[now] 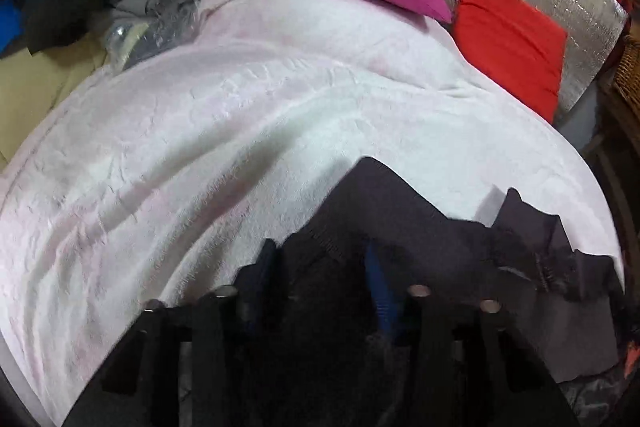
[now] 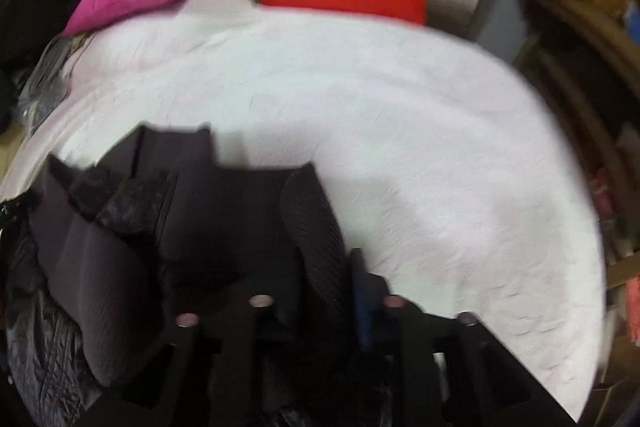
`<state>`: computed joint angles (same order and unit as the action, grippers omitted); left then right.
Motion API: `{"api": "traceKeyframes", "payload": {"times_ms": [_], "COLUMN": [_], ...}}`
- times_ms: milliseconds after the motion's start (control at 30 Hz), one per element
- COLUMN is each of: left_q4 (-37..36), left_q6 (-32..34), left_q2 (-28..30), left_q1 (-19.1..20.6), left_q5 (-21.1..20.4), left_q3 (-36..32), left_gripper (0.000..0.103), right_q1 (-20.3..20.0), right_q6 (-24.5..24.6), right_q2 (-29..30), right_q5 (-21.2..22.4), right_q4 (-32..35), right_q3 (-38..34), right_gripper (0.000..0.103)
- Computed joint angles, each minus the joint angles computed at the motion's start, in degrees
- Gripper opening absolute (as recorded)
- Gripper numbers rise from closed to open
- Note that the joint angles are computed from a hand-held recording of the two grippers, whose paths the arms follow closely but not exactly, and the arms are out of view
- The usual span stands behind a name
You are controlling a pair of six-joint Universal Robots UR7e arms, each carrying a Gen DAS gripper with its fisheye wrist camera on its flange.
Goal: Fold large clothes
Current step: 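Press the folded jacket flat with both grippers and release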
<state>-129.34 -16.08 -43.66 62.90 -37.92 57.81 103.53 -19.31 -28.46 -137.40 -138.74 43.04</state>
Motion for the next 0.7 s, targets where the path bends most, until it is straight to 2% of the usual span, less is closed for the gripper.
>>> {"api": "traceKeyframes", "payload": {"times_ms": [67, 167, 200, 267, 333, 433, 467, 500, 567, 600, 700], "left_q4": [-4.6, -13.1, -15.8, -20.3, -19.0, -9.5, -7.4, -7.0, -7.8, -8.5, -10.3], "left_q6": [2.8, 7.2, 8.8, 11.5, 10.4, 2.7, 0.5, -0.3, 0.2, 0.9, 3.8], "left_q2": [-0.2, -0.1, 0.0, 0.4, 1.1, 1.5, 1.5, 1.4, 1.0, 0.9, 0.9], "left_q1": [-0.4, -1.1, -1.3, -1.7, -1.4, 0.0, 0.5, 0.7, 0.8, 0.6, -0.2], "left_q5": [0.3, 1.6, 2.0, 3.2, 3.9, 3.3, 2.3, 1.5, 0.1, 0.1, 1.2], "left_q3": [1.2, 2.9, 3.2, 3.6, 2.7, 0.3, -0.2, -0.3, 0.0, 0.3, 0.9], "left_gripper": [0.028, 0.024, 0.024, 0.024, 0.024, 0.024, 0.024, 0.025, 0.027, 0.027, 0.034], "right_q1": [0.6, 0.9, 0.6, -0.7, -2.1, -3.5, -3.6, -3.8, -4.7, -5.1, -5.0], "right_q6": [-2.4, -5.7, -5.4, -0.6, 3.7, 8.7, 9.0, 9.4, 13.4, 13.7, 15.1], "right_q2": [-0.1, -0.3, 0.1, -0.5, -0.7, -0.7, -0.8, -1.6, -5.3, -7.7, -11.3], "right_q5": [-0.9, -1.2, -1.4, -1.1, -1.6, -2.7, -4.6, -4.5, 1.1, 6.5, 14.8], "right_q4": [-6.0, -14.3, -15.0, -12.7, -10.0, -7.5, -9.2, -10.4, -10.9, -12.6, -11.6], "right_q3": [0.4, 1.3, 0.6, 0.5, 0.5, 0.0, 0.1, 1.5, 5.4, 8.3, 11.7], "right_gripper": [0.012, 0.011, 0.011, 0.010, 0.010, 0.008, 0.008, 0.008, 0.008, 0.008, 0.009]}}
